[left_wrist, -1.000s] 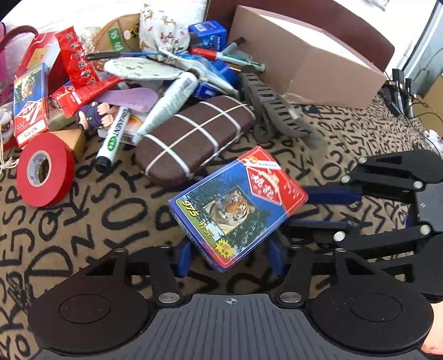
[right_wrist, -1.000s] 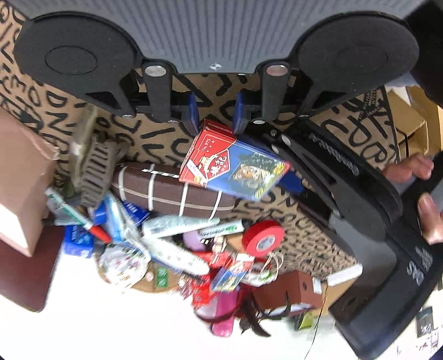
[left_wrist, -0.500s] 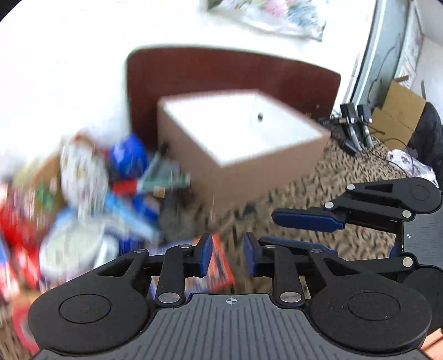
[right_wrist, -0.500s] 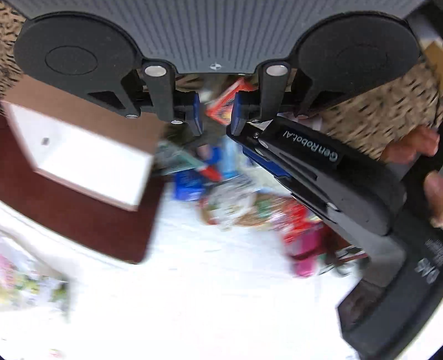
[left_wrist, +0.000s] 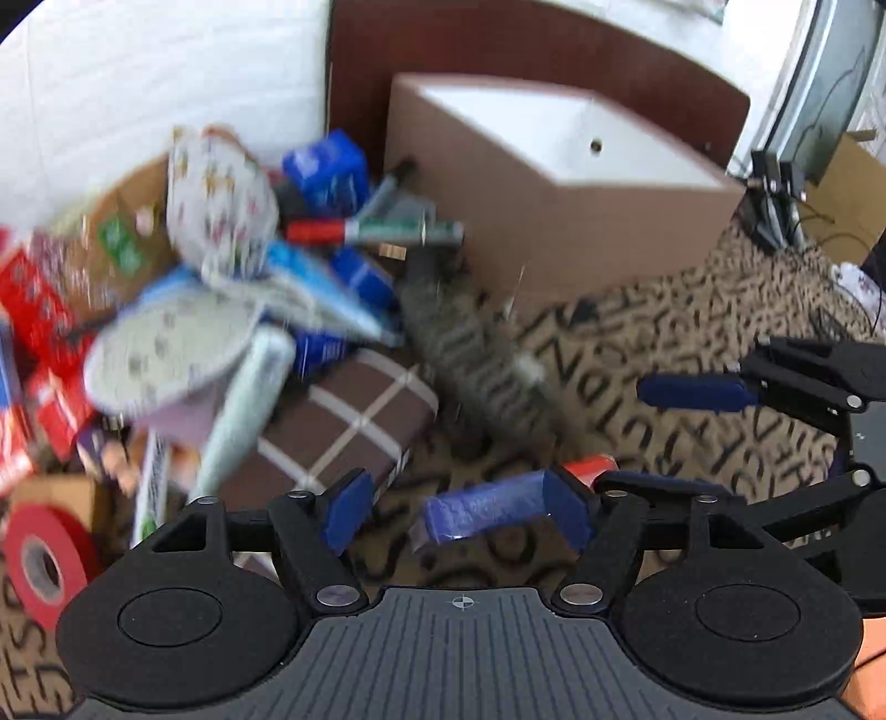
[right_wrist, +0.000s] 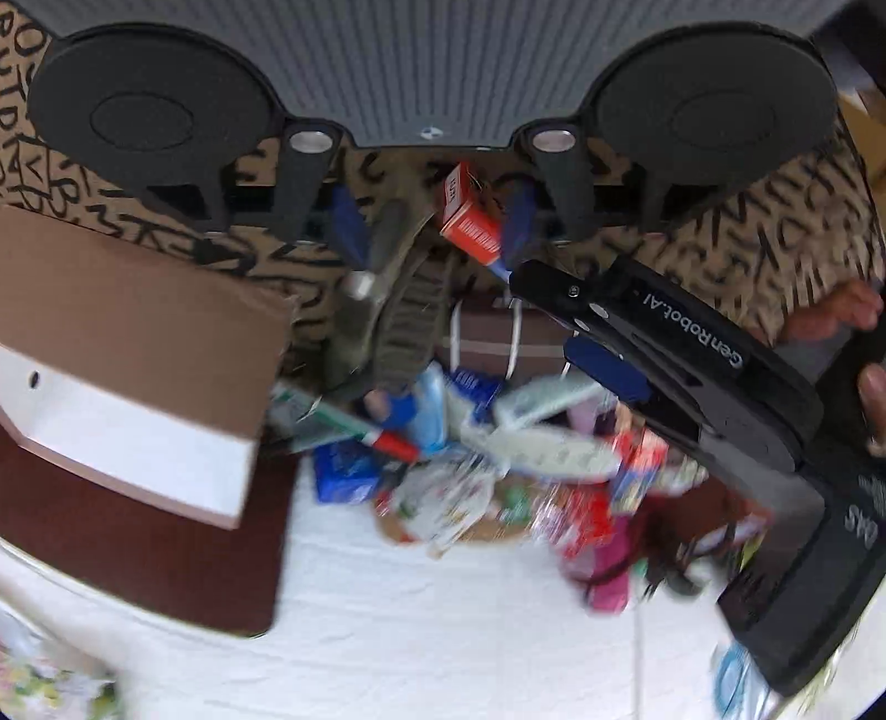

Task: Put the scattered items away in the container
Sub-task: 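Carry the card box with the left gripper over the beige box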

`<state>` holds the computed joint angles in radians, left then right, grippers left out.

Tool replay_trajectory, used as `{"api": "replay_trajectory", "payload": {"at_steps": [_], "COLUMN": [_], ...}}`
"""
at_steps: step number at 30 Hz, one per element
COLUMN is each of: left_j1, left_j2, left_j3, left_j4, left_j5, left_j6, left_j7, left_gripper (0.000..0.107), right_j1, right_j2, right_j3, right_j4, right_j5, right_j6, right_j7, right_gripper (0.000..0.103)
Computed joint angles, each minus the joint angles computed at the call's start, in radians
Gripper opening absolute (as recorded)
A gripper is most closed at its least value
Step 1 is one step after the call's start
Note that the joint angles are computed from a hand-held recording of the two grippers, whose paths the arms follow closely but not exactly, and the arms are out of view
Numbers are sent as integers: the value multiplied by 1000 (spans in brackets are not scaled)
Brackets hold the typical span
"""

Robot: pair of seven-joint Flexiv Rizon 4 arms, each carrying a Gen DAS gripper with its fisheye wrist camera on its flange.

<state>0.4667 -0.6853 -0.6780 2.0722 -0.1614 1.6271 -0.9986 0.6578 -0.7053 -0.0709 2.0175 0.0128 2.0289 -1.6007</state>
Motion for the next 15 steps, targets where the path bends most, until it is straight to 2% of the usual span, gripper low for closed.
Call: {"api": "replay_trajectory", "payload": {"at_steps": [3,6,8,12,15], "left_j1": [87,71,53,71,50], "left_j2": [-32,-36,-49,-100,-121], "left_j3": [-85,-58,-41,-74,-60], "left_j4": [32,38,26,-3,-41], "left_j5": [3,21,23,19,8], "left_j6": [-7,-3,-3,-6,-51], "left_j7": [7,8,5,-4,3], "left_gripper": [90,90,89,88,75], "right_j1": [16,41,28,-26,-52], "right_j2": [-1,-5,-8,-22,-41], "right_j3": [0,-17,-6,37,55], "right_j4": [18,28,21,-9,-36], "right_j5": [-20,-15,-21,-53,-77], "right_j6": [-22,-40,-55,-81,-102], "right_j7": [-23,-29,-18,27,65], "right_gripper": [57,57,55,52,45]}}
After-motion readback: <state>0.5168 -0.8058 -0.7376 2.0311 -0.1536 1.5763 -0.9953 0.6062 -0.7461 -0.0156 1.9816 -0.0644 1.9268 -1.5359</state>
